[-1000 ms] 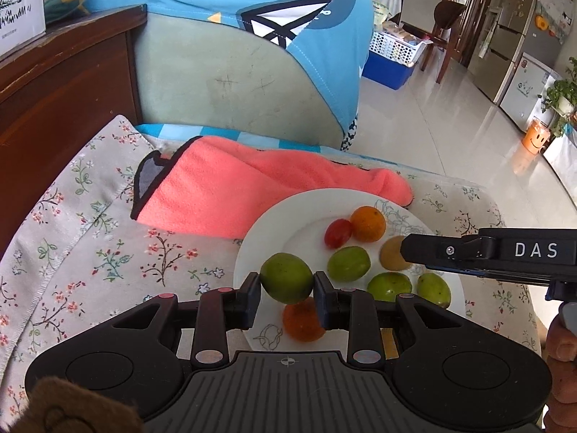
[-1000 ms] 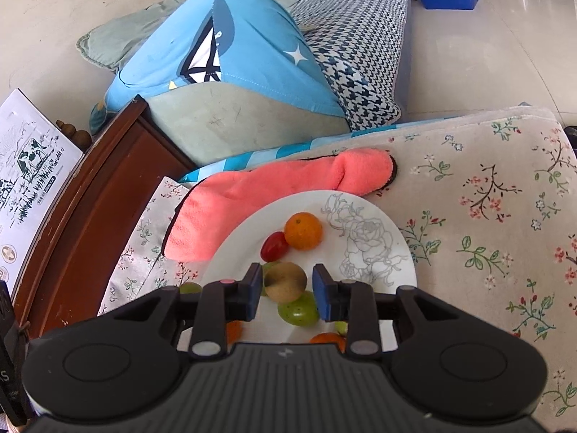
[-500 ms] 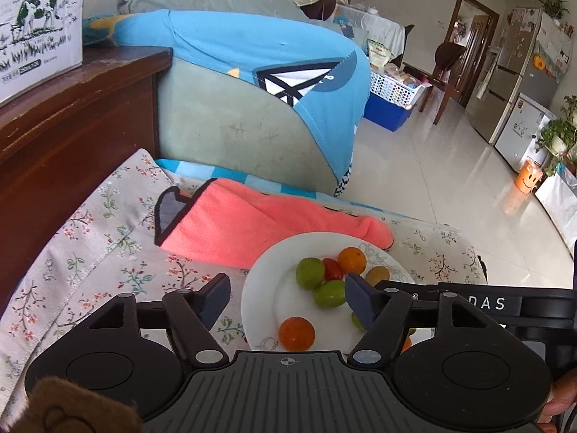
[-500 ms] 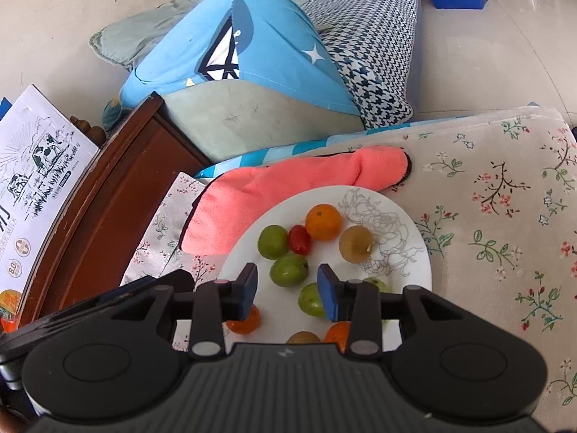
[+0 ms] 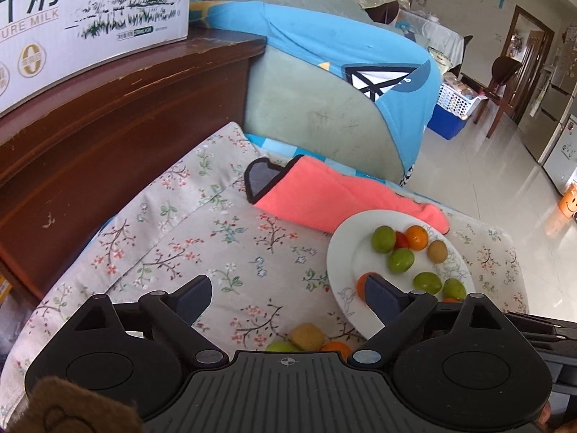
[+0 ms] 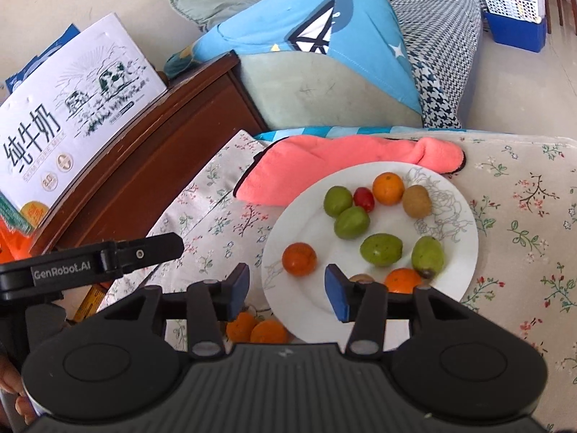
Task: Organize fruits
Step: 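Withdraw both open tools from the plate back toward the fruit pile, then grasp an orange with the right tool while the left tool approaches the large green fruit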
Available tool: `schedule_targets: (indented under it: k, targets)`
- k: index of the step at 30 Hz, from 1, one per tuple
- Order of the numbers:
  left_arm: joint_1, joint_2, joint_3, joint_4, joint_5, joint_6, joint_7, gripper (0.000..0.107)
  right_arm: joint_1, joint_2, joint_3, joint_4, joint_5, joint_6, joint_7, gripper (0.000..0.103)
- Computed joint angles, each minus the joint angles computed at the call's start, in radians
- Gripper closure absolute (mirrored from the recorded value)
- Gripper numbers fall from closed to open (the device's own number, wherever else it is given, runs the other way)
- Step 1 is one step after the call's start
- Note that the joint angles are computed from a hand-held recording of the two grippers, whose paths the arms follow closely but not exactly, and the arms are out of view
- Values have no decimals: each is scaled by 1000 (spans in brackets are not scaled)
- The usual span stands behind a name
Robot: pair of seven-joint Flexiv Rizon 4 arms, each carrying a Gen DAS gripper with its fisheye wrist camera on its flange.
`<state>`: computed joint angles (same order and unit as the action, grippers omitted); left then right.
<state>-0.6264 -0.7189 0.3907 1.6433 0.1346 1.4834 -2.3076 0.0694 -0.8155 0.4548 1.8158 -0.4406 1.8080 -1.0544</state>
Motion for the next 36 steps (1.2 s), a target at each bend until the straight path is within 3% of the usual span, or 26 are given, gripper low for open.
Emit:
schedule_targets:
  k: [12,19,26,31,36]
  targets:
    - [-18,37,16,98,39,-22,-33,14,173,37,-164,66,11,29,-97,55]
    - [50,49,-63,121,23,-37,-12,14,311,45,-293,69,67,50,-163,56]
    - [51,46,-62,118,33,-52,-21,14,427,45,-400,71,133,68,-232,56]
    - [62,43,-77,120,38,-42,-9,14,559,41,-528,88,214,106,-317,73]
    - [66,34,-87,119,35,-29,21,14,544,63,-499,101,243,79,-354,74]
